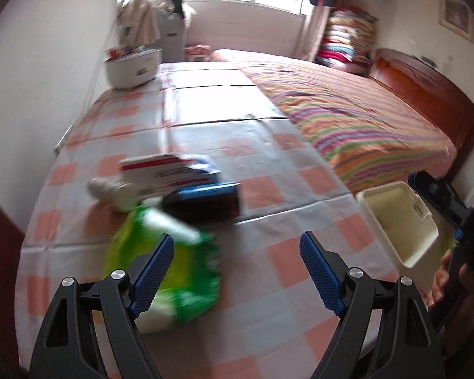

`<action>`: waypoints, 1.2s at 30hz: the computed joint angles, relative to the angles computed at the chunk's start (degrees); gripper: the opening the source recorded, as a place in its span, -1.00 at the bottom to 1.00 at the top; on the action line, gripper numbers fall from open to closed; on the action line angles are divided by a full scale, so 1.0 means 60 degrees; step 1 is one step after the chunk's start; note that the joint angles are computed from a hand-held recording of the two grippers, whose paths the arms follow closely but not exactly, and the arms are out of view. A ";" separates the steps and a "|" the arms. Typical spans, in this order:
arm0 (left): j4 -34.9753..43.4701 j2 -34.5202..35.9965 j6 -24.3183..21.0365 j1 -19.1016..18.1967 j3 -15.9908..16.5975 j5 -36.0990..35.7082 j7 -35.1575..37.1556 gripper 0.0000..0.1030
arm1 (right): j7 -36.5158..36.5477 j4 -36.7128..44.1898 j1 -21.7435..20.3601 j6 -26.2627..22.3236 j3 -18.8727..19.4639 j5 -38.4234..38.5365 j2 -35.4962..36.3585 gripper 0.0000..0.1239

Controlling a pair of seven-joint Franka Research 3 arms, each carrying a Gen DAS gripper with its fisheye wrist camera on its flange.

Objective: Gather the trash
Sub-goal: 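Move the left gripper to the table and grasp the green snack bag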

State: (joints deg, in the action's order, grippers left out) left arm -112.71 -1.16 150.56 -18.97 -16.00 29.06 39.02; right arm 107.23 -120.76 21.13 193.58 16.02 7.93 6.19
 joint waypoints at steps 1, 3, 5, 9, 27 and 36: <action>-0.0263 -0.0213 0.0084 0.0061 0.0072 -0.0155 -0.0048 0.54 | 0.0086 0.0214 -0.0214 -0.0144 0.0259 -0.0236 0.0170 0.13; -0.0774 -0.0620 0.0186 0.0229 0.0192 -0.0437 -0.0148 0.54 | 0.0013 0.0535 -0.0451 -0.0356 0.0634 -0.0373 0.0436 0.13; -0.1178 -0.0925 0.0159 0.0416 0.0276 -0.0635 -0.0299 0.54 | -0.0255 0.0732 -0.0651 -0.0540 0.0968 -0.0341 0.0594 0.13; -0.1606 -0.1035 0.0270 0.0517 0.0518 -0.1905 0.0477 0.54 | -0.0890 0.1072 -0.0830 -0.0837 0.1374 -0.0085 0.0808 0.13; -0.1649 -0.0207 0.1044 0.0722 0.0428 -0.3108 0.1560 -0.33 | -0.3072 0.2329 -0.0309 -0.1969 0.1403 0.1433 0.1613 0.13; -0.2377 -0.0808 0.1622 0.0944 0.0549 -0.2748 0.0892 -0.43 | -0.3908 0.5195 0.1560 -0.3818 -0.0176 0.0895 0.2854 0.13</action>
State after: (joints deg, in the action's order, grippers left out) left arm -126.97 -6.00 160.29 -13.31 -12.71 12.57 44.38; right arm 83.78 -89.60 30.49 170.68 14.96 13.31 23.31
